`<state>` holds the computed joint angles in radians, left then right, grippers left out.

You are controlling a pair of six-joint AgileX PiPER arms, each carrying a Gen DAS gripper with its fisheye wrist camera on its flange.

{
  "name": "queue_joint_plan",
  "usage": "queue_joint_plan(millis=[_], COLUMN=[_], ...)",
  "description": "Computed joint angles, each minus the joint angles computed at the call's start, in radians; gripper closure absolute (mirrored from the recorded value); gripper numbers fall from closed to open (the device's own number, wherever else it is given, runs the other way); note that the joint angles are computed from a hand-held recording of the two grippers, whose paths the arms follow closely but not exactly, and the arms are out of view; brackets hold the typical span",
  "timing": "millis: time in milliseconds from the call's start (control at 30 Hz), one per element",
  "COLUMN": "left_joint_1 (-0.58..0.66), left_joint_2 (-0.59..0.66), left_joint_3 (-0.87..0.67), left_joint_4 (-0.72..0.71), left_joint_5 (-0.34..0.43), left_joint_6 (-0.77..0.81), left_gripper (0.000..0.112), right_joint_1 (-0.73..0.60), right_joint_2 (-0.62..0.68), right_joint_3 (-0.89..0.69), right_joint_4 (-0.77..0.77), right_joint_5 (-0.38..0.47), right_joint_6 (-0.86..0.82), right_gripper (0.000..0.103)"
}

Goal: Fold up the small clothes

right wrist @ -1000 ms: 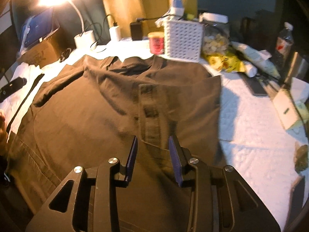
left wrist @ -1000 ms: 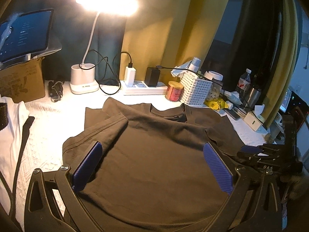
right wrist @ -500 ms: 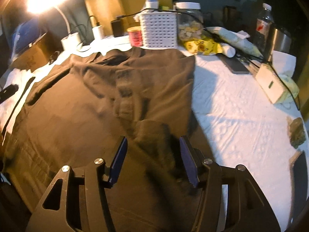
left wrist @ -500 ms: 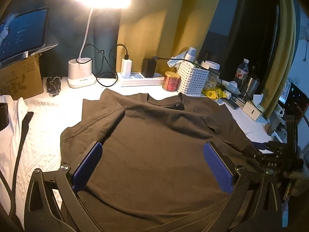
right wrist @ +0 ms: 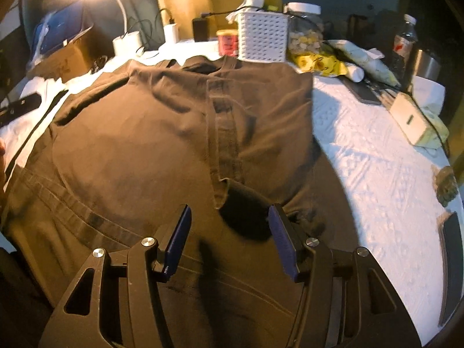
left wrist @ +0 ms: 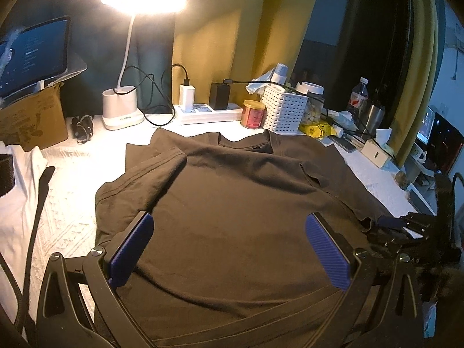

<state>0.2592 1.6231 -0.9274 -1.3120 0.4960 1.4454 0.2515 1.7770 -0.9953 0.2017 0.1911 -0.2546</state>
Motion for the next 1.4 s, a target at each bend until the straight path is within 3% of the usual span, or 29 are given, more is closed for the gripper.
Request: queue_joint_plan(millis=[133,300,833,933,1000,1133,1267,1400], left_joint_1=[0.002,-0.006,-0.085,-0.099,-0.111,-0.131,-0.144,-0.161], left_joint_2=[0.004,0.027,0.182,0.215,0.234,0.256,0.277,0.29], left_joint_3=[-0.015,-0.056,-0.247,-0.288,-0.318,-0.359,-0.393,-0.421], left_joint_4=[0.01,0.024,0.279,0.343,0.398,0.456,0.5,0.557], left_joint_5=[-0.006,-0.029,-0.145,-0.153,-0.155,-0.176,-0.181,-0.18], left_joint_6=[-0.013,-0.049,-0.36,-0.427,-0.477,-0.521,-0.561,-0.617], left_gripper=[0.01,0.01,0.01,0.01,0.01,0.01,0.01,0.01], right_joint_1=[-0.033,-0.084,-0.188,-0.195,-0.199,-0.221,-0.273,-0.302], right_joint_2=[-0.013,0.03,0.325,0.395,0.433,0.536,0.696,0.805], right_joint_3=[-0.029,-0.125,-0.599,-0.71,-0.771,-0.944,-1.207,-1.405], right_joint_4=[-0.071,0.015,0.156,0.121,0.121,0.178,0.312,0.357], right_joint_5=[0.002,0.033,0.224,0.263,0.292,0.4,0.598,0.734], right_joint_6=[0.075,-0.007,-0.169,-0.139,-0.144,-0.201,-0.241,-0.209], right_gripper=[0.044,0.044,0.045,0.056,0.058,0.068,0.069,0.069])
